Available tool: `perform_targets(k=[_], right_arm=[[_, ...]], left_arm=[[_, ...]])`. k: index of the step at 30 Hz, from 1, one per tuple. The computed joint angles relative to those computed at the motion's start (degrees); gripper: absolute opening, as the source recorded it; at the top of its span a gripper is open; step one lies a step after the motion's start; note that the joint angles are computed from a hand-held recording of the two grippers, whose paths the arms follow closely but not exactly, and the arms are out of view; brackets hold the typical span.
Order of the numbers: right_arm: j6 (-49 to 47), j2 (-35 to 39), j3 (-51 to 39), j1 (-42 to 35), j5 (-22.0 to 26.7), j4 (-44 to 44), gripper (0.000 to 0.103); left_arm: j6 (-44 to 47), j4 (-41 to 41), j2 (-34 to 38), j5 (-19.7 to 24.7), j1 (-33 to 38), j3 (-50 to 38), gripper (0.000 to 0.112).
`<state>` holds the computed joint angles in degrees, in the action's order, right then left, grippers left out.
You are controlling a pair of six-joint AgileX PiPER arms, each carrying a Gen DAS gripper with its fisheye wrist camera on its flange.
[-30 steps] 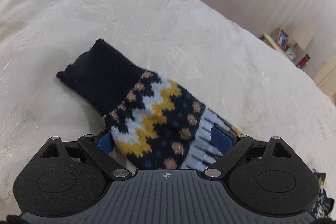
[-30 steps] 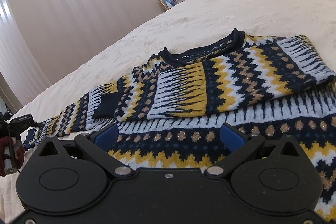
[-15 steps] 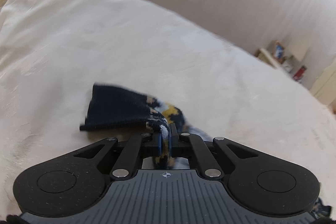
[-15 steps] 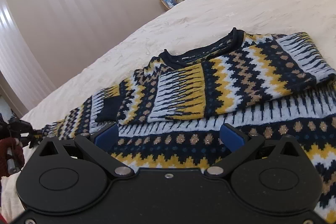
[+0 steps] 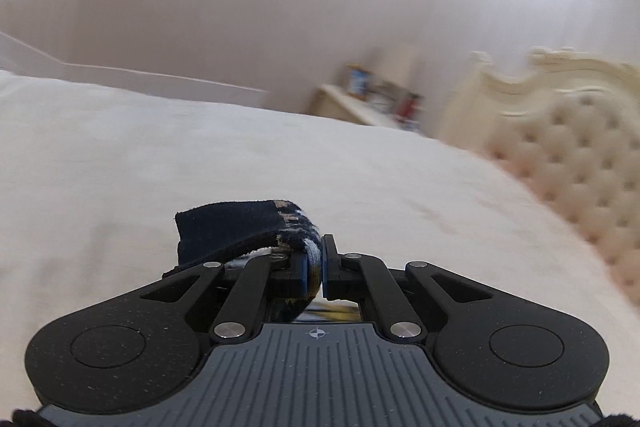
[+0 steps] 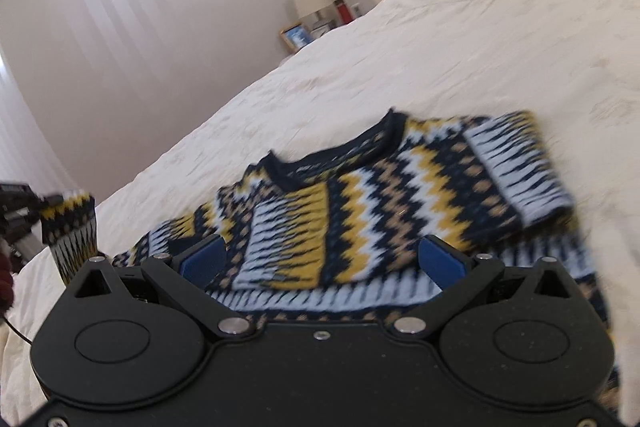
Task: Fold small clothes
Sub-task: 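Carry the held sleeve across the sweater body and open the left gripper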
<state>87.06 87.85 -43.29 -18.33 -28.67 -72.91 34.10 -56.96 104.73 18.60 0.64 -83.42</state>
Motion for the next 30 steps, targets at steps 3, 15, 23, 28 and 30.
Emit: perform_targets(k=[3, 15, 23, 28, 30], right_arm=[[2.34, -0.34, -0.61, -1.84, -0.31, -1.98, 0.103], [9.05, -0.39, -2.39, -10.34, -1.63, -5.58, 0.103], [12.85, 0.70, -3.43, -12.51, -1.10, -7.68, 0.103], [13.66, 1.22, -3.82, -12.62, -0.51, -8.23, 0.103], [14.27, 1.40, -4.03, -12.46, 0.05, -8.53, 0.103]], left_arm=[[-1.25, -1.08, 0.76, 2.36, -4.47, -3.57, 0.005], [-0.87, -0.85, 10.34, 2.58, -20.72, -13.32, 0.006], [-5.64, 8.06, 17.03, 8.53, -24.60, -15.91, 0.040], [2.75, 3.92, 16.87, 14.19, -23.27, -14.87, 0.080], [8.47, 1.49, 15.93, 15.31, -22.65, -13.23, 0.092]])
